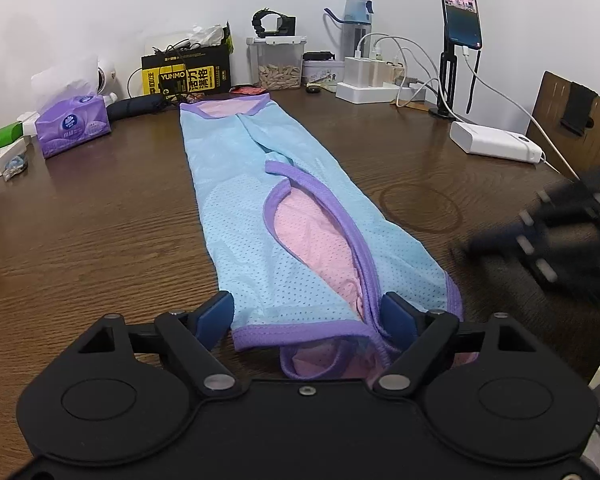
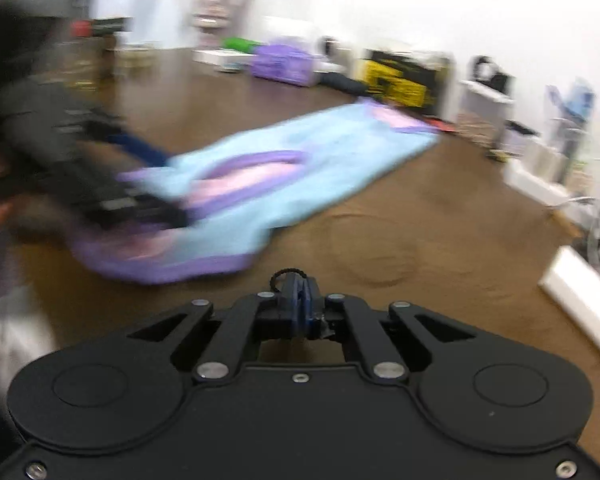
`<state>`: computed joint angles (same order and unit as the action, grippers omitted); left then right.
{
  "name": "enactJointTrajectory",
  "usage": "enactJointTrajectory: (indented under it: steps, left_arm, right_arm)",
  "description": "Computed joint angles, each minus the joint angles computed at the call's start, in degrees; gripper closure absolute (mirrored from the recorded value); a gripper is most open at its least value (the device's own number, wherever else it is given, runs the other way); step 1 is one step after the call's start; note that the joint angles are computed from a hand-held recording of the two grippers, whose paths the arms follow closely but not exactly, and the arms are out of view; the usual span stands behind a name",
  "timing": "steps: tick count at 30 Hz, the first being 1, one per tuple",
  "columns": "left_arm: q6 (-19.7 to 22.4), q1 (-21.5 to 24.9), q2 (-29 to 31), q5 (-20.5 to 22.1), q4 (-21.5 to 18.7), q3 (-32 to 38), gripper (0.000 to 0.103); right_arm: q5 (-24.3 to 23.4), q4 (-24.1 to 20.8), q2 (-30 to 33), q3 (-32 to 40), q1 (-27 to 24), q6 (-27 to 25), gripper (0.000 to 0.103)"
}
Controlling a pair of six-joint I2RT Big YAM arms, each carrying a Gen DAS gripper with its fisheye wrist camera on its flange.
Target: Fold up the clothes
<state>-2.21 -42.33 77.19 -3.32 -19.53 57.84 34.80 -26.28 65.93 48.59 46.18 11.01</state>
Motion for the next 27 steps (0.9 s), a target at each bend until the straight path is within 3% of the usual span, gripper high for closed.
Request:
enactJointTrajectory:
  steps: [2, 4, 7, 10, 11, 12, 15, 17, 18, 22, 27]
  left_arm:
    - [-0.1, -0.22, -0.07, -0.24, 0.19, -0.19, 0.022]
    - [-0.17, -0.35, -0.28, -0.25, 0.29, -0.43, 0.022]
    - [-0.28, -0.27, -0.6, -0.16, -0.05, -0.61, 0.022]
    - [-1.1, 0.29, -1.57, 1.11, -0.3, -0.89, 0.022]
    - [-1.66, 0.66, -2.16, 1.94, 0.08, -1.2, 0.022]
    - [-2.15, 1.07, -2.9, 3.07, 0.54, -1.61, 0.022]
    - [-2.88, 2.85, -6.03, 8.1, 2.12, -3.37, 0.022]
    - [-1.81, 3.89, -7.9, 11.09, 2.38, -4.25, 0.022]
    - [-0.71, 4.19, -8.78, 12.15, 2.27, -4.58, 0.022]
    - [11.42, 4.44, -13.14, 14.73, 3.74, -7.91, 0.021]
    - [24.34, 4.32, -13.02, 18.04, 2.26, -9.29, 0.021]
  right_arm:
    - [3.81, -0.52, 2.71, 1.83, -3.97, -0.04, 0.099]
    - [7.58, -0.73, 6.65, 5.0, -11.1, 3.22, 0.098]
    - [7.43, 3.61, 7.92, 6.51, -16.47, 5.28, 0.095]
    - [6.01, 5.47, 6.37, 7.57, -17.29, 3.78, 0.062]
    - [7.6, 7.73, 4.86, 6.81, -16.28, 1.67, 0.04]
    - [8.22, 9.3, 3.53, 5.95, -15.47, 0.12, 0.026]
    - [4.62, 13.82, -2.17, 1.33, -12.41, -6.03, 0.023]
    - [5.39, 12.66, -4.34, 0.01, -10.15, -8.65, 0.021]
    - [6.59, 10.94, -5.56, -0.81, -8.12, -9.91, 0.021]
    - [6.04, 6.17, -8.8, -2.87, -3.07, -9.46, 0.021]
    - [-12.26, 9.12, -12.56, -5.97, 1.65, -14.92, 0.021]
